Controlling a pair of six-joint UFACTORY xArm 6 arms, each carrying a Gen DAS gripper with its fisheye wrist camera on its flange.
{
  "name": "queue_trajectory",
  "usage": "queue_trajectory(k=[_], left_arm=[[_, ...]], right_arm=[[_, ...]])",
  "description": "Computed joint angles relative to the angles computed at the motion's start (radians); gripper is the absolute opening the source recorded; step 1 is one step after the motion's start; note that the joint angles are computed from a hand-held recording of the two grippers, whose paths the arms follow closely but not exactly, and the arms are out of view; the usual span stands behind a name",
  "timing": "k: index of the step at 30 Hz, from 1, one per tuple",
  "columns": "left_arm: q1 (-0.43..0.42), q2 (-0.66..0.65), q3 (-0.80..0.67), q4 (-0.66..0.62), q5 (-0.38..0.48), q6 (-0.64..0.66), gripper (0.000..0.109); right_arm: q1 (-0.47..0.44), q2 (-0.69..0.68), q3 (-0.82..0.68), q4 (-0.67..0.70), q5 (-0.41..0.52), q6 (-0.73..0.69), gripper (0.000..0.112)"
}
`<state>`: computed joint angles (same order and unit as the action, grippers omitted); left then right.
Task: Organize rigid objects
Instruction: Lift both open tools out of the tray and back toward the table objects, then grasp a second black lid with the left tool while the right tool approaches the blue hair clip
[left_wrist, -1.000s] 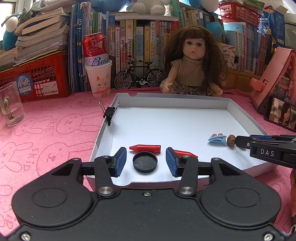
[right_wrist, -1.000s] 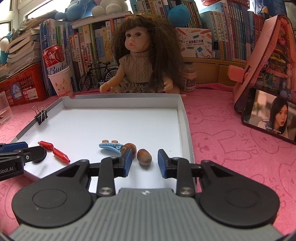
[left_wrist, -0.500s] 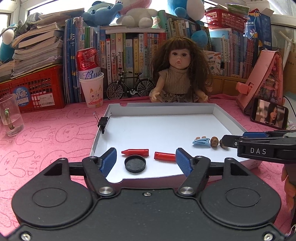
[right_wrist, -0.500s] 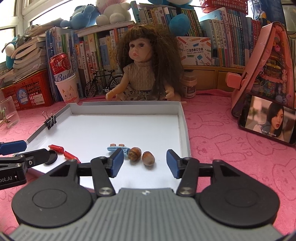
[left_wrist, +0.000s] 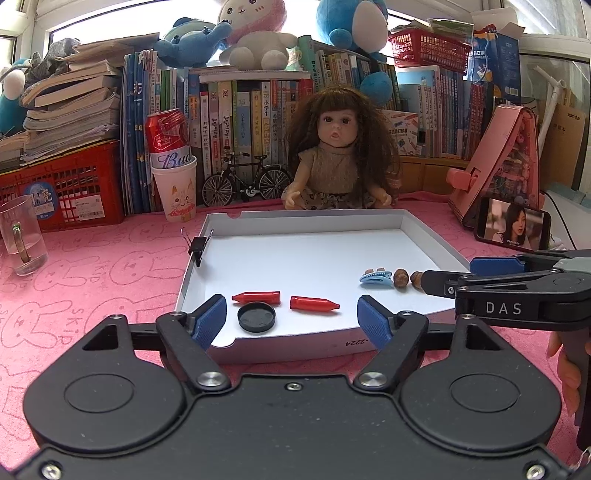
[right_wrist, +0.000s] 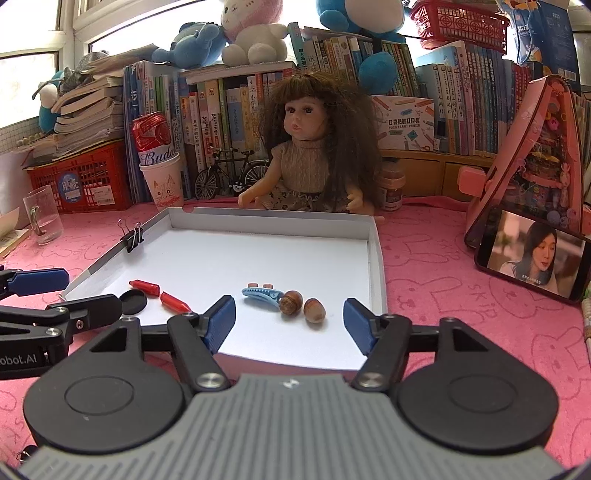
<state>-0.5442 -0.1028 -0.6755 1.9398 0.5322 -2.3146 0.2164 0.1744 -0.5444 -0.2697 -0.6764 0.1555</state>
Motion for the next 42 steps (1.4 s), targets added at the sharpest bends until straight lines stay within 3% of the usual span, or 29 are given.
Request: queue_trajectory(k=[12,22,31,42], left_arm=[[-0.04,-0.107,0.111,-0.008,0.003,-0.02,0.077],[-0.116,-0.232,0.245,-0.089,0.069,0.036,0.077],[-0.194,-0.358,0.371,-0.17,0.104,0.084,0.077],[-0.202,-0.503,0.489,-0.168,0.015,0.099,0.076]], right_arm=[[-0.053,-0.065,0.115,-0.089,-0.078,-0.006,0.08],[-0.154,-0.102,0.231,-0.247,-0.163,0.038,0.082],[-0.199,-0.124,0.331,-0.3,-0.241,0.036,0.083],[-0.22,-0.123,0.377,-0.324,-0.253,0.033,0.083]])
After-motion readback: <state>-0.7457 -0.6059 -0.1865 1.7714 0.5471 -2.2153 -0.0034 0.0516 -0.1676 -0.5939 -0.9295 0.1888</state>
